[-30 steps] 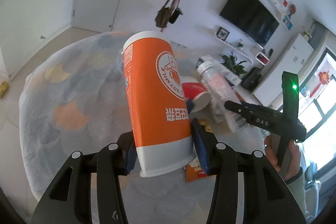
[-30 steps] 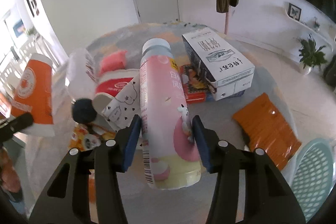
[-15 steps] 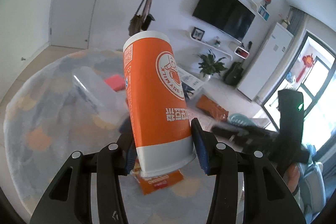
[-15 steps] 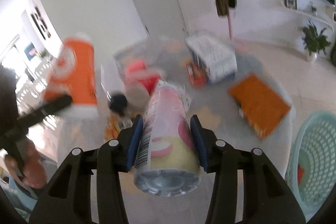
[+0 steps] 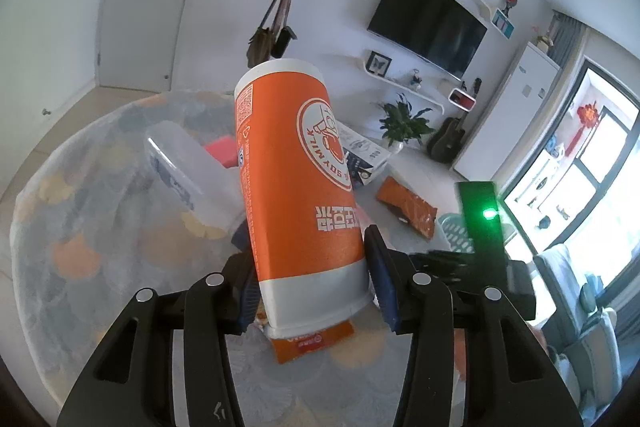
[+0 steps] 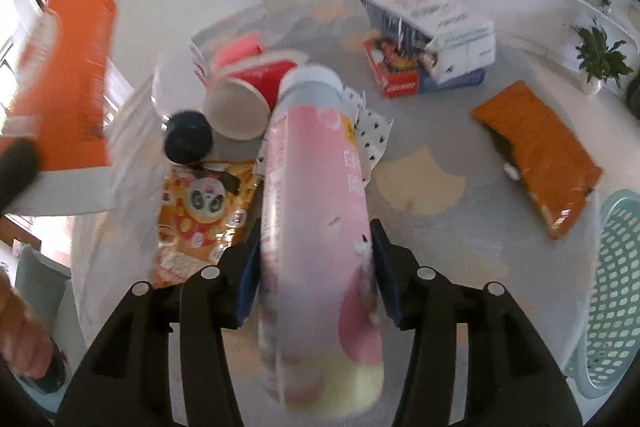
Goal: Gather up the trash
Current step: 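Carry the orange cup and pink bottle to the basket and release both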
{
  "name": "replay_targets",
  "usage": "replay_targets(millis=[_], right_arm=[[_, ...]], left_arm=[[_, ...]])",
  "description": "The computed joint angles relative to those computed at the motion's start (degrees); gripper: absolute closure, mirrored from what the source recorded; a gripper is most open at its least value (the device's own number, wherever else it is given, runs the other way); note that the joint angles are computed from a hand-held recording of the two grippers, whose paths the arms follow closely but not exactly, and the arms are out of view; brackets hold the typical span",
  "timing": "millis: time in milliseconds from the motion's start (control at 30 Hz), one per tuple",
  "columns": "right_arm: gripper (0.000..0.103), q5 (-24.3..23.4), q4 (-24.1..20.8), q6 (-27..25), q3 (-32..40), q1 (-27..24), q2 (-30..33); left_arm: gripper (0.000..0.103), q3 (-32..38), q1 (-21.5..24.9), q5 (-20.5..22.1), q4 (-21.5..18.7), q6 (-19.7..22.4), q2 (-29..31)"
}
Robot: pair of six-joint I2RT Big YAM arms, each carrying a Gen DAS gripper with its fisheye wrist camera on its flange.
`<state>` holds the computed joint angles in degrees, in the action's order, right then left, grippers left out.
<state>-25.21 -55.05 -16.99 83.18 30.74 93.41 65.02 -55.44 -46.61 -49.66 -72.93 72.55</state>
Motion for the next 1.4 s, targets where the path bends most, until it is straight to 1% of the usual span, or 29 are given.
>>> replay_targets(millis=[67,133,200,233,267,333,400,467,500,533,567,600,633,667,767,867,933,967,1033,1100,1133,1167,1200,1233,1267,1300,1333,1367,1400], right_arm=[[0.057,-1.7,2.6,1.5,-1.4,-0.6,-1.0],[0.057,-3.9,4.3,2.7,-2.6,-2.2,-2.8],[0.057,-7.4,6.0,4.1,-3.9,-4.6,-5.1],[0.057,-9.3,7.4,5.3,-4.7,-6.6,-6.9],[0.057,-10.0,8.4,5.9,-5.2,-7.9,-8.0],[0.057,-10.9,11.1,8.0,-6.1,-11.6,-10.3],[0.057,-11.3,13.1,9.9,-6.3,-16.0,-11.4],[0.057,-10.0,14.7,11.0,-6.5,-19.3,-11.6],[0.057,-8.4,15.8,11.7,-6.6,-20.8,-11.4],[0.057,-7.5,16.2,12.0,-6.6,-22.0,-11.2],[0.057,-6.7,16.5,12.5,-6.5,-23.3,-10.6],[0.057,-5.8,16.6,13.3,-6.2,-25.0,-9.6],[0.057,-5.2,16.7,13.9,-6.3,-25.9,-9.0],[0.057,-3.7,16.8,14.6,-6.1,-27.0,-8.0],[0.057,1.2,16.4,15.8,-5.5,-29.2,-4.7],[0.057,4.2,15.7,17.1,-4.8,-30.6,-1.3],[0.057,6.1,14.3,17.8,-3.9,-31.3,1.1],[0.057,6.8,13.7,18.2,-3.4,-31.7,2.2],[0.056,7.2,12.5,18.9,-2.6,-32.2,4.0],[0.056,7.6,12.0,19.4,-1.6,-32.4,5.2],[0.056,7.2,11.9,19.2,-1.6,-32.5,5.3],[0.055,7.0,11.8,19.1,-1.7,-32.7,5.1],[0.050,7.3,12.1,19.8,-1.8,-32.2,4.9],[0.048,7.2,12.2,19.9,-1.3,-32.3,5.1],[0.048,6.9,12.5,20.1,-1.2,-32.0,5.1],[0.048,6.6,13.1,20.4,-1.5,-31.8,5.1],[0.048,6.2,13.6,20.2,-1.8,-31.9,4.9],[0.048,5.8,13.9,20.1,-2.4,-31.8,4.2],[0.048,5.5,14.1,19.8,-3.1,-31.7,3.3]], left_arm=[[0.058,0.5,0.0,0.0,-0.2,0.5,0.3],[0.058,1.3,0.2,0.0,0.5,2.4,0.8],[0.058,2.1,1.2,0.6,2.6,6.0,1.4],[0.058,3.0,1.6,1.1,3.6,8.1,2.0],[0.058,4.0,2.1,1.7,4.7,10.1,2.8],[0.058,7.0,3.4,3.8,7.7,15.6,5.4],[0.058,10.0,4.6,6.2,10.5,20.3,8.3],[0.058,13.7,5.7,9.3,13.7,25.3,11.9],[0.058,15.9,6.3,11.2,15.1,27.5,14.1],[0.058,19.0,7.1,13.9,15.5,29.4,17.0],[0.058,21.2,7.5,15.5,15.1,30.1,19.1],[0.058,24.5,8.1,17.5,13.7,30.6,22.0],[0.058,27.6,8.9,20.5,13.2,31.3,24.9],[0.058,29.6,9.5,23.8,13.6,31.5,27.3],[0.058,36.2,11.3,32.8,12.6,30.6,34.5],[0.056,41.7,11.9,37.1,10.8,31.2,40.3],[0.054,45.4,12.2,40.2,9.6,31.7,44.0],[0.053,46.8,12.3,41.1,8.9,31.7,45.2],[0.054,48.0,12.5,42.4,9.0,31.8,46.9],[0.040,47.5,12.2,41.3,9.8,32.3,47.1],[0.039,46.5,12.2,40.8,10.8,32.5,46.7],[0.038,46.3,12.0,40.3,11.0,32.7,46.6],[0.039,46.1,11.9,39.9,10.9,32.6,46.4],[0.038,45.4,11.9,39.8,11.3,32.5,46.0],[0.038,46.2,12.0,39.8,11.1,32.6,46.3],[0.038,45.3,11.7,39.3,11.6,32.8,45.6],[0.038,44.4,11.5,38.5,12.0,33.0,44.8],[0.038,45.2,11.4,37.8,11.4,33.4,44.9],[0.039,43.8,11.1,36.8,12.0,33.6,43.8]])
